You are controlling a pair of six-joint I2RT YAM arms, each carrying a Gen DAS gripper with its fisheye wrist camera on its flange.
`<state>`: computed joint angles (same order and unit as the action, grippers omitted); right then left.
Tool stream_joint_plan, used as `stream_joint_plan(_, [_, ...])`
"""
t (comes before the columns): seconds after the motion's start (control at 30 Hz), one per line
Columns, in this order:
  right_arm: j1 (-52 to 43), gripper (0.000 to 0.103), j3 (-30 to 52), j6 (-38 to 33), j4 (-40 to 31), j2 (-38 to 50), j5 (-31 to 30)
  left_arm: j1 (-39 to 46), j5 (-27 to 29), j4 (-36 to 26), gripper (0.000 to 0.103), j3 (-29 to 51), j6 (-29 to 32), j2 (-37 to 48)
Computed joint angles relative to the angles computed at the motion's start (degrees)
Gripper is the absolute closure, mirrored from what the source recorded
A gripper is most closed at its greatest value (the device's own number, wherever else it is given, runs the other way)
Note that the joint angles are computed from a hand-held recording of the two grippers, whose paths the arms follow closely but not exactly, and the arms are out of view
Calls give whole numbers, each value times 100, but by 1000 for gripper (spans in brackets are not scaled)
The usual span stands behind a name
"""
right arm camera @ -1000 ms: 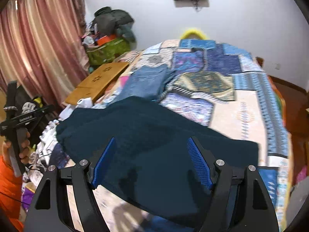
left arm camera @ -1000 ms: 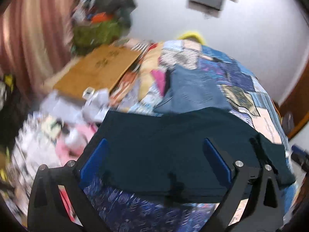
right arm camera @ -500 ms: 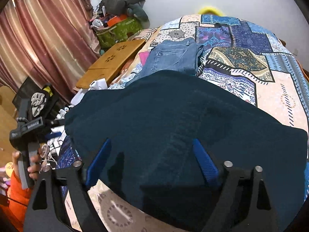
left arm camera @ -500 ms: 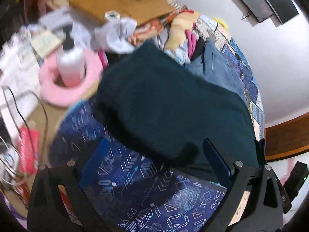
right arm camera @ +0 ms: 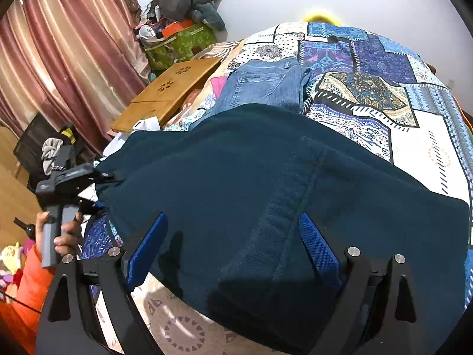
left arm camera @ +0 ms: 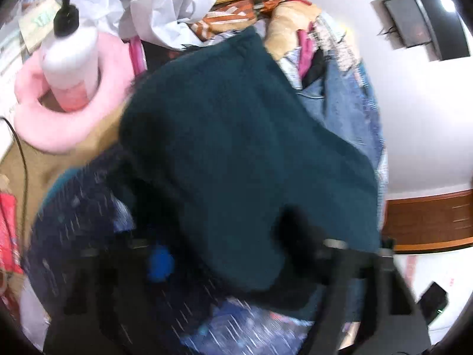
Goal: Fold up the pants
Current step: 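Grasp the pants edge with the left gripper and fold it over toward the right gripper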
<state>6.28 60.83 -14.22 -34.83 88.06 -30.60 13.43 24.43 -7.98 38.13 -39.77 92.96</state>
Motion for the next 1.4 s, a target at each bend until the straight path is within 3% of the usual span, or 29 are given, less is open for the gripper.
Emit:
stream_joint_plan(0.13, [-91,14,128,114,-174,59,-255,80,-213,10,69,160,-223,76])
stream_joint_plan(0.23, [-354,15,356,47,-517,169,-726,-220,-1257,-445,75,379,-41,-390])
stream_joint_plan(0.43, [-1176,15,549,-46,-628,115,-965,-1114,-4135,-1781,81,1494,367,-1096])
stream_joint_plan(0.57, [-1742,15,451,-197,-443,73,-563,-1737,-5217,-2178,82,2372,811,-1242])
stream_joint_plan(0.73, [-2411,15,401,-572,-569,286,-371,-2774,-5979,-2330,83,3509,1407,-986])
stream_joint_plan(0.83, [-2621,15,296,-837,-621,421,-321,-3419,-5966,-2330,84,4214,1655,-691])
stream_joint_plan(1.03, [-2980,14,493,-1109,-1160,1200,-1093,-4152,-5053,-2638,86,5966,1551,514])
stream_joint_plan(1.33, [-3079,15,441,-1419,-1307,1097,-1168,-4875,-4294,-3977,86,9513,1369,3330])
stream_joint_plan(1.4, [-3075,15,420,-1391,-1273,1087,-1184,-5028,-4157,-4266,86,9966,1385,3732])
